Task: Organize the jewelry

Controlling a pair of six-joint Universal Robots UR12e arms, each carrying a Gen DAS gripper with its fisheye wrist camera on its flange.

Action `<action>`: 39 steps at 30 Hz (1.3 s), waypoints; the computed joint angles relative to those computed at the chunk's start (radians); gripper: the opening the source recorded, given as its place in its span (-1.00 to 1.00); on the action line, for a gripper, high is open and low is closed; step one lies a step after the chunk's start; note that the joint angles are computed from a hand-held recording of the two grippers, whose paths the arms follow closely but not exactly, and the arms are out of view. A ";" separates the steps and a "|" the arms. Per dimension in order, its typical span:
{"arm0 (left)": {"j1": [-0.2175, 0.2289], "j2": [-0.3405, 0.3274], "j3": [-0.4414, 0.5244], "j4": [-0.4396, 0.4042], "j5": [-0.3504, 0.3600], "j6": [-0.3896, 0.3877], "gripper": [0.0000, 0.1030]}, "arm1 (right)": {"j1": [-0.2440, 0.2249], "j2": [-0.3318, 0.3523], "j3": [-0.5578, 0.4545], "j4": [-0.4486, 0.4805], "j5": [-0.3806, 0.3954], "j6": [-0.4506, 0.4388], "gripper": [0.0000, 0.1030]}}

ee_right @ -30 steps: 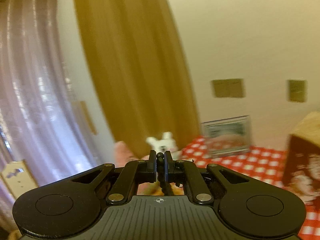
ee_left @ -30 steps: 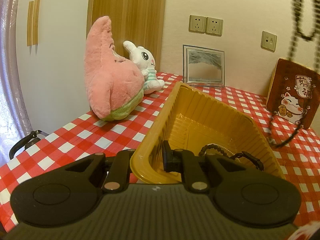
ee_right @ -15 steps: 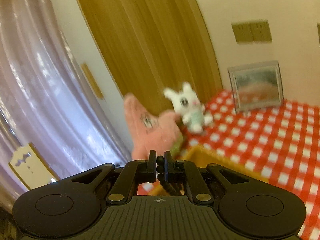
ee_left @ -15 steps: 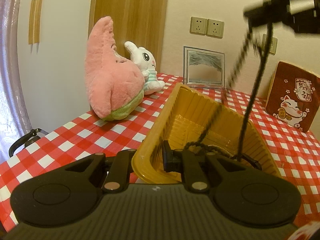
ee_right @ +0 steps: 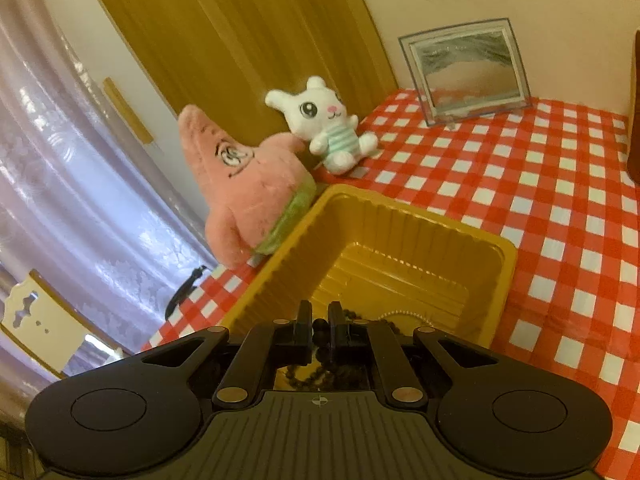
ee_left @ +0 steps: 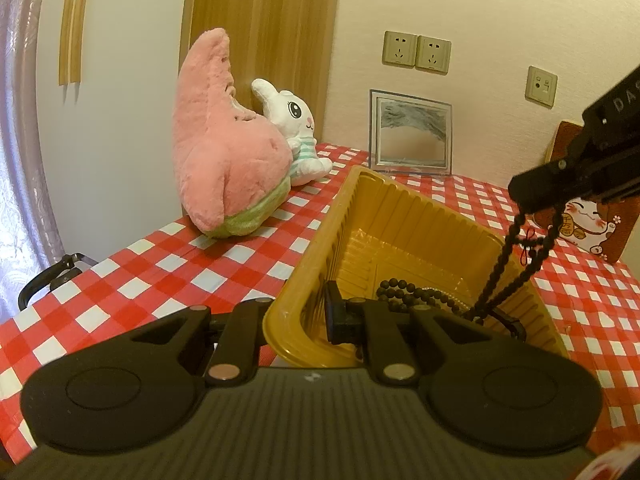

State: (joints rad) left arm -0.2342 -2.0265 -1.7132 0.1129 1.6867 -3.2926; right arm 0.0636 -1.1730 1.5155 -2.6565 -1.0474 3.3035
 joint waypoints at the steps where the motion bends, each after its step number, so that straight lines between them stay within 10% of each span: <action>1: 0.000 0.000 0.000 0.000 0.000 0.001 -0.76 | 0.000 -0.001 -0.001 0.008 -0.002 -0.006 -0.81; 2: 0.000 0.000 0.000 -0.001 0.000 0.001 -0.76 | 0.002 -0.001 -0.001 0.012 -0.013 -0.011 -0.74; 4: 0.000 0.000 0.000 0.000 0.000 0.001 -0.76 | 0.005 -0.002 0.004 -0.001 -0.033 -0.009 0.08; 6: 0.000 0.000 -0.001 -0.001 0.000 0.001 -0.76 | 0.003 -0.004 0.021 -0.056 -0.037 0.029 0.26; 39: -0.002 0.001 -0.003 -0.005 0.006 0.003 -0.76 | -0.056 -0.126 0.197 0.114 -0.239 0.066 0.30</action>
